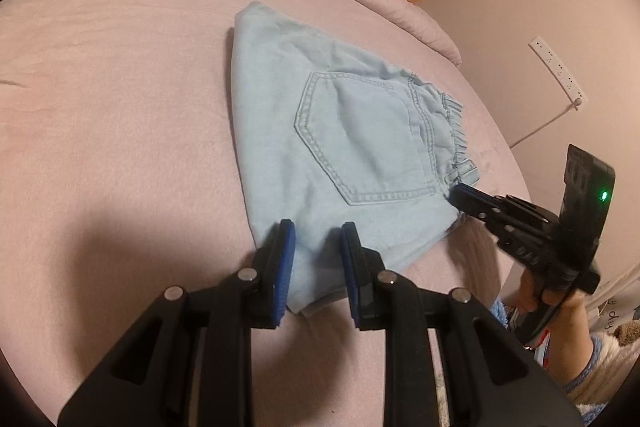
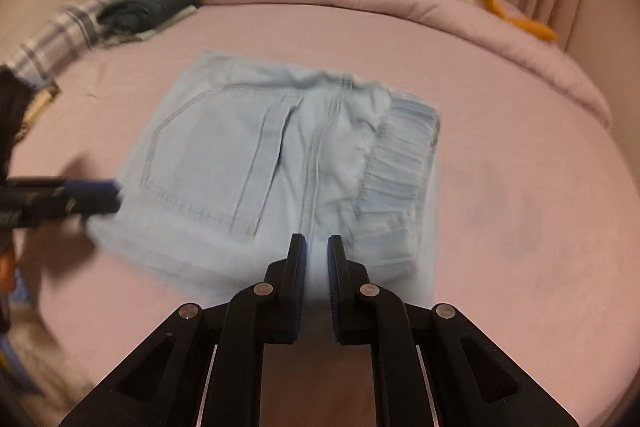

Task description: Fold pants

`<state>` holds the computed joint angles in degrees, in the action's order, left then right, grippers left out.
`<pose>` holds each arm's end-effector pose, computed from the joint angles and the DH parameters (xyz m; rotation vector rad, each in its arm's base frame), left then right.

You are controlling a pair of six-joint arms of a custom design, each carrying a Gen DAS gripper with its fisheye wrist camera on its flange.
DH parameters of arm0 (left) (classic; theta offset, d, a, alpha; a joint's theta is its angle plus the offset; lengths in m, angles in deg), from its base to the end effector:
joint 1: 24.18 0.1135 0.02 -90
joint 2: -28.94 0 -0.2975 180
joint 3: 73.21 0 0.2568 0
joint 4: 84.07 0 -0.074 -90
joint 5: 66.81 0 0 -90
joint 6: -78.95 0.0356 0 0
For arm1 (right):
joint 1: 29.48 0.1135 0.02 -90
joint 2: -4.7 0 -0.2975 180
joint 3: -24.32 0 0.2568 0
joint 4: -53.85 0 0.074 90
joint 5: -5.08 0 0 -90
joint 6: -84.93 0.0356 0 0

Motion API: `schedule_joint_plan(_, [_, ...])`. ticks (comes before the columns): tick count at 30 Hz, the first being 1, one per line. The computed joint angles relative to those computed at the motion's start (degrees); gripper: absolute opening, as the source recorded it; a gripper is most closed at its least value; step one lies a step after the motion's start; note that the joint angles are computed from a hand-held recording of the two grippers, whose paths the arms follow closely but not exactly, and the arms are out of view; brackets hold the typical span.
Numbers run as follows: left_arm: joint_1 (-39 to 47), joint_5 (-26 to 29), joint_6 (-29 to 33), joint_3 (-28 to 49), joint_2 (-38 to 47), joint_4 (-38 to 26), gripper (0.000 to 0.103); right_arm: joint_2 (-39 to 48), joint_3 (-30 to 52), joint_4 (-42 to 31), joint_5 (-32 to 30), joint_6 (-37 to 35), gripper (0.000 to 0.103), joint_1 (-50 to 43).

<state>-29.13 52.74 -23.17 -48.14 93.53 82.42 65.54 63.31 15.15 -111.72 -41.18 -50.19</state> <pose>0.1515 -0.0307 0.1349 0.0630 2.4836 -0.7683 0.1604 -0.0435 0.1856 -0.4838 2.4249 0.2085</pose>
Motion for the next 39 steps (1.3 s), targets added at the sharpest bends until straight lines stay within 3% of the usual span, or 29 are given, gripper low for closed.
schedule_joint_plan(3, [3.3, 2.5, 1.5, 0.3, -3.4, -5.6, 0.03, 6.3, 5.9, -8.2, -7.2, -0.5, 0.009, -6.4])
schedule_joint_plan(5, [7.3, 4.8, 3.8, 0.4, -6.2, -9.9, 0.051, 8.6, 7.8, -11.6, -11.2, -2.1, 0.009, -9.2])
schedule_joint_plan(6, [9.7, 5.3, 5.0, 0.4, -7.7, -12.4, 0.073, 9.9, 9.3, -15.2, -14.1, -5.1, 0.01, -12.7])
schedule_joint_plan(7, [13.2, 7.3, 6.6, 0.3, -8.5, -14.0, 0.075, 9.7, 9.1, -16.6, -15.2, -6.3, 0.023, -14.5])
schedule_joint_plan(8, [18.8, 11.4, 9.7, 0.5, -7.2, -15.8, 0.075, 11.0, 10.2, -18.5, -16.6, -8.0, 0.044, -17.1])
schedule_joint_plan(10, [25.5, 17.1, 12.7, 1.2, -2.5, -16.7, 0.075, 14.5, 12.6, -21.6, -19.5, -10.0, 0.062, -21.6])
schedule_joint_plan(12, [28.7, 20.7, 13.4, 2.0, 1.9, -16.5, 0.075, 19.7, 15.2, -26.1, -23.0, -13.1, 0.062, -25.3])
schedule_joint_plan(17, [26.3, 24.0, 9.9, 4.1, 9.1, -12.5, 0.076, 32.9, 20.1, -27.4, -23.9, -6.1, 0.063, -24.8])
schedule_joint_plan(22, [24.0, 26.2, 5.8, 6.7, 14.5, -9.1, 0.076, 43.0, 25.6, -33.0, -25.3, -6.3, 0.064, -22.0])
schedule_joint_plan(27, [21.9, 26.3, 6.4, 8.9, 17.4, -8.4, 0.076, 44.0, 28.2, -34.3, -24.8, -3.7, 0.065, -18.1])
schedule_joint_plan(35, [15.1, 22.9, 0.3, 10.5, 21.6, 0.4, 0.076, 44.9, 30.2, -31.8, -24.6, -0.1, 0.065, -11.1])
schedule_joint_plan(39, [12.5, 20.9, -1.7, 10.9, 22.8, 3.7, 0.076, 46.1, 31.3, -32.5, -24.4, -1.6, 0.065, -11.5])
